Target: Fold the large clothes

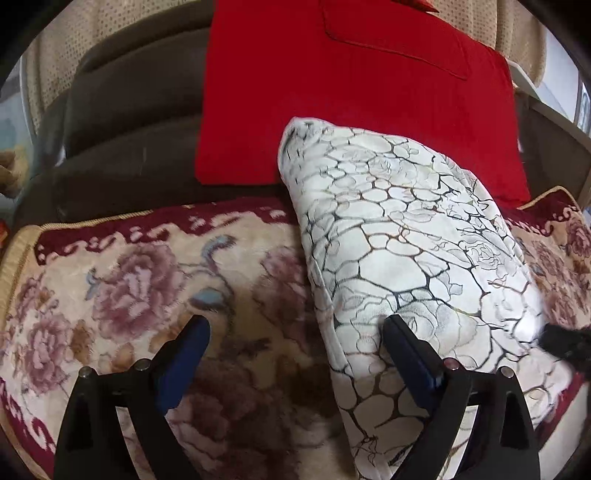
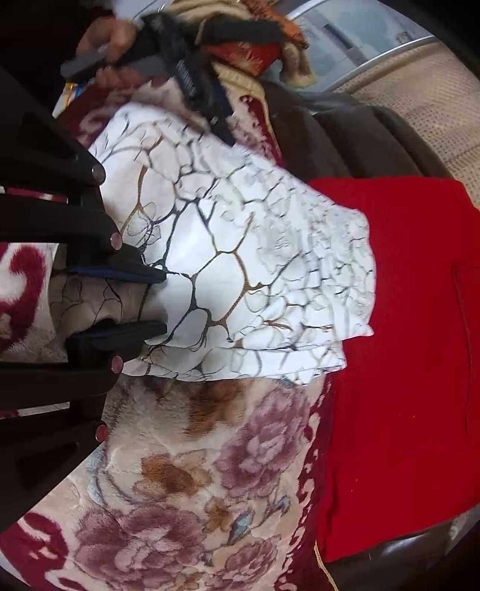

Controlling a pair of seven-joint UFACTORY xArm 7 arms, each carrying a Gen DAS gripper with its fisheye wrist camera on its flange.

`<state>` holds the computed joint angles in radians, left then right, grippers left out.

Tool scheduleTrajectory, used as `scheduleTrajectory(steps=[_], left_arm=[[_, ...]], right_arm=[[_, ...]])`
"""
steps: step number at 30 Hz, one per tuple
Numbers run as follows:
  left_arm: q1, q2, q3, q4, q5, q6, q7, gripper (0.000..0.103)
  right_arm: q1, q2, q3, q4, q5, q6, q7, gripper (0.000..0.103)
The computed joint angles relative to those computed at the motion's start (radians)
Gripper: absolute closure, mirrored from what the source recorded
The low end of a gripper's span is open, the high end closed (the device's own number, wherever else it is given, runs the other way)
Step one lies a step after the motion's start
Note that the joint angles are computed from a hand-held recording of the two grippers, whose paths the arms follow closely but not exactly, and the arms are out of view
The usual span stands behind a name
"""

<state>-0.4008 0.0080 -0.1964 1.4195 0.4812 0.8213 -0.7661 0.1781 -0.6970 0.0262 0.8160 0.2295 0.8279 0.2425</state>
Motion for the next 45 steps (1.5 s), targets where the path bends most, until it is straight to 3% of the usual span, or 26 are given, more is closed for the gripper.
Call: scheduleTrajectory(steps=[4, 9, 13, 21, 22, 24, 31, 39, 43, 45], left_arm=[[-0.005, 0.007, -0.001, 0.020, 0.042, 0.013, -0.033, 0.008], [-0.021, 0.035, -0.001, 0.052, 0.074, 0.046, -0.032, 0.008], [-0.030, 0.043, 0.006, 0.063, 0.077, 0.050, -0.027, 0.008], [-0.036, 0.046, 0.012, 0.061, 0.089, 0.053, -0.023, 0.008], [-0.036, 0.046, 0.012, 0.062, 0.088, 0.054, -0.024, 0.008], [-0.037, 0.047, 0.012, 0.063, 0.087, 0.056, -0.026, 0.008], [-0.038, 0.046, 0.012, 0.064, 0.085, 0.055, -0.025, 0.008], [-0.028, 0.036, 0.014, 0.054, 0.060, 0.040, -0.012, 0.008], [-0.007, 0.007, 0.017, 0.024, -0.023, -0.051, 0.022, 0.008], [0.006, 0.003, 0.017, 0.013, -0.138, -0.101, 0.109, 0.008]], right_arm=[[-0.003, 0.028, -0.019, 0.070, 0.015, -0.042, -0.006, 0.077], [-0.017, 0.172, -0.008, 0.217, -0.013, -0.066, -0.020, 0.077], [-0.022, 0.287, -0.009, 0.283, -0.009, 0.024, -0.012, 0.071], [-0.032, 0.271, -0.011, 0.236, 0.027, 0.007, -0.010, 0.064], [-0.034, 0.262, -0.009, 0.244, 0.025, 0.011, -0.005, 0.061], [-0.035, 0.237, -0.001, 0.240, 0.023, -0.004, 0.007, 0.042], [-0.013, 0.184, 0.028, 0.165, -0.013, -0.025, 0.008, 0.042], [-0.008, 0.173, -0.012, 0.141, 0.025, 0.000, 0.005, 0.042], [-0.018, 0.139, -0.045, 0.142, 0.055, -0.025, -0.017, 0.041], [-0.031, 0.147, -0.064, 0.154, 0.064, -0.024, -0.020, 0.036]])
